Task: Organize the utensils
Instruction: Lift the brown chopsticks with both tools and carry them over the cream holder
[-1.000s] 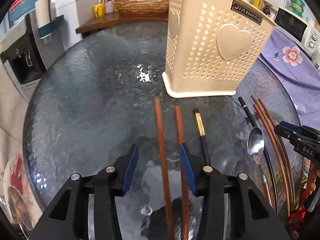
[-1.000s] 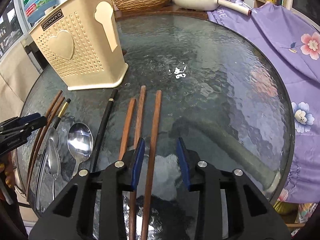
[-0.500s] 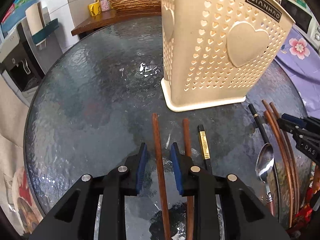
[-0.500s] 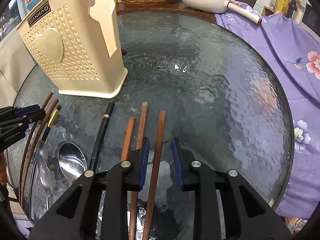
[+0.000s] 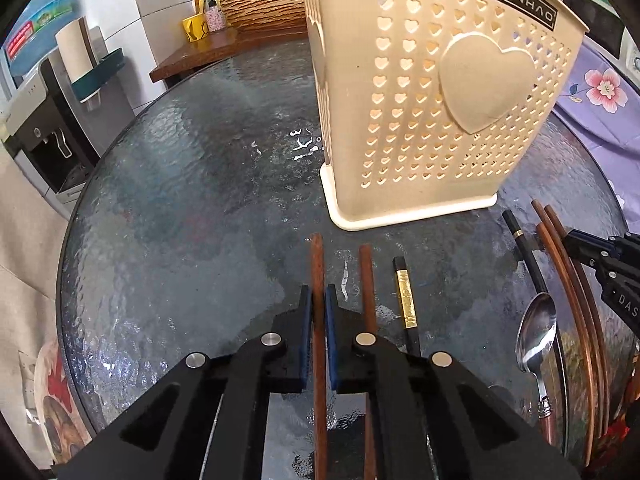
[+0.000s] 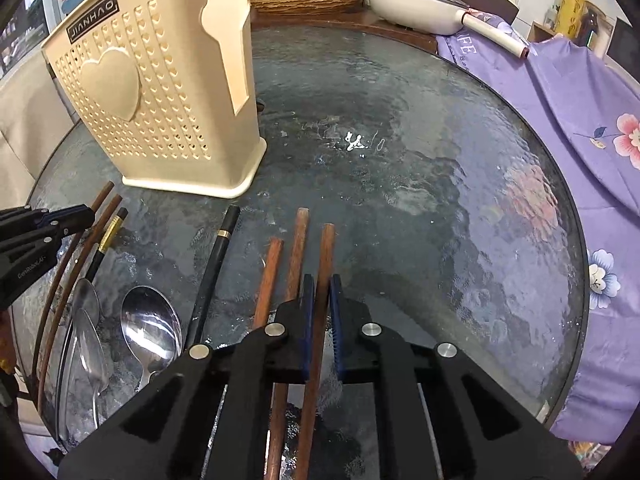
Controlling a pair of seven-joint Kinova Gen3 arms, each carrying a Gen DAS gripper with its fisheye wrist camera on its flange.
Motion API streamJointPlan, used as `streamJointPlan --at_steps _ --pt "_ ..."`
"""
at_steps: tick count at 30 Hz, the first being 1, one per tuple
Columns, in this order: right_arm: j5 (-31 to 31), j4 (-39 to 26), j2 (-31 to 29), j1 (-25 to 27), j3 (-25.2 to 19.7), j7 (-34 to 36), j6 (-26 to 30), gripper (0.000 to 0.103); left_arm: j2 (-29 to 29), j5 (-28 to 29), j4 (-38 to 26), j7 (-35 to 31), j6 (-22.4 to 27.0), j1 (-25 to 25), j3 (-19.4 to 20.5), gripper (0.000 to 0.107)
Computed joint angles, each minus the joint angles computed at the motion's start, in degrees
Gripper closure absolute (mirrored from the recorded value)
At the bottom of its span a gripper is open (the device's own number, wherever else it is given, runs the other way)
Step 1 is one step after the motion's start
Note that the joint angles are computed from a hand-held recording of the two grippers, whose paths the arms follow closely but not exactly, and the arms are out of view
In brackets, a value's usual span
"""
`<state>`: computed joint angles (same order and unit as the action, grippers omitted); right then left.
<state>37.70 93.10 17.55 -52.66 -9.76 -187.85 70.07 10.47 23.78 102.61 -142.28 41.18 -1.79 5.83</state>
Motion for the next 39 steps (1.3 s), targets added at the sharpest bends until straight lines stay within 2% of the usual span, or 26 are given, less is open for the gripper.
streamJointPlan --at_steps 4,9,13,17,22,29,39 --pt "2.9 4.8 -3.1 0.4 0.0 -4.7 -4.6 0.096 0.6 1.9 -0.6 -0.3 1.1 -0.9 0.0 0.101" --pt "7.2 7.0 -6.3 0.7 -1.5 -8.0 -5.4 0.096 -0.5 9.2 -1.2 -6.2 4.2 -4.5 0.1 0.101" --pt "11.6 7.8 -8.8 0.5 -3.3 -11.2 -3.9 0.096 -2.9 16.0 -1.9 -11.4 8.8 -7.1 -1.4 0.101" --pt "15.7 9.6 -13.0 0.9 -6.2 -15.3 -4.6 0.096 -5.1 22.1 -3.3 -16.3 15.9 -9.6 -4.2 0.101" --pt "21.5 8.6 -16.3 0.1 -10.9 -16.7 0.8 0.096 -7.4 28.0 -6.0 -20.1 24.9 -12.1 -7.6 0.101" --pt "24.2 4.1 -15.6 -1.8 -14.7 -12.6 8.1 0.096 -9.0 31.7 -7.4 -23.0 31.6 -13.2 -10.3 0.101" --pt "25.0 1.9 -15.5 -4.9 -14.7 -9.6 11.8 0.096 -10.8 33.3 -7.2 -25.2 35.1 -13.6 -12.2 0.101"
